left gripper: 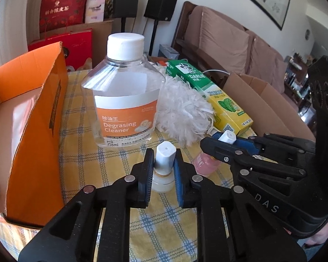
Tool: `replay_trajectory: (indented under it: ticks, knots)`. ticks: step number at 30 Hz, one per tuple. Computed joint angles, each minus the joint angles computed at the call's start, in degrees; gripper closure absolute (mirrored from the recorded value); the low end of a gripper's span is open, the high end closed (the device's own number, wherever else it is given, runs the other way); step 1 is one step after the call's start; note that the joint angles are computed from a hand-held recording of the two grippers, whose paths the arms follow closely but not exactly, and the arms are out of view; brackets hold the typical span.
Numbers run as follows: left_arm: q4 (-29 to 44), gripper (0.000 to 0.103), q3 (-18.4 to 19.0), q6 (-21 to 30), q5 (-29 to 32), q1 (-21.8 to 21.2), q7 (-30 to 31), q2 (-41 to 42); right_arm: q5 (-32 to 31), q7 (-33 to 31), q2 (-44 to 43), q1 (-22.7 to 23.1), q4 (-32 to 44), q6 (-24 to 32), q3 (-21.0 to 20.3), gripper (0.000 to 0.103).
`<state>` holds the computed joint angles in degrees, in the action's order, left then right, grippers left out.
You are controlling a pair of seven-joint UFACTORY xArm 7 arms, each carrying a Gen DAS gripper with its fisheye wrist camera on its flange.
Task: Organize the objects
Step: 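Grasp the pink nail polish bottle with the right gripper, then carry both nail polish bottles toward the orange box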
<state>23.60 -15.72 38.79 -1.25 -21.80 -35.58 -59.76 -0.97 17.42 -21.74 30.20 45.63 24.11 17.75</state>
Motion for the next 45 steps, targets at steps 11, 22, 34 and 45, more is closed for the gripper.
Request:
replay_trajectory:
  ticks: [11, 22, 34, 45]
  knots:
    - [2.7, 0.088, 0.3, 3.7, 0.1, 0.1, 0.9, -3.8, 0.2, -0.2, -2.7, 0.6, 1.7, 1.7, 0.2, 0.087]
    - [6.9, 0.088, 1.3, 7.9, 0.1, 2.2, 4.3, -8.4, 0.9, -2.8, -4.4, 1.8, 7.3, 5.0, 1.2, 0.087]
    - [9.9, 0.088, 4.9, 14.5, -0.6, 6.6, 9.1, -14.5, 0.8, -4.3, -0.3, 3.2, 15.2, 6.8, 3.6, 0.087]
    - [11.1, 0.088, 10.8, 21.6, 0.4, 13.3, 15.9, -20.3, -0.5, -4.4, 8.6, 6.2, 24.6, 6.8, 5.7, 0.087]
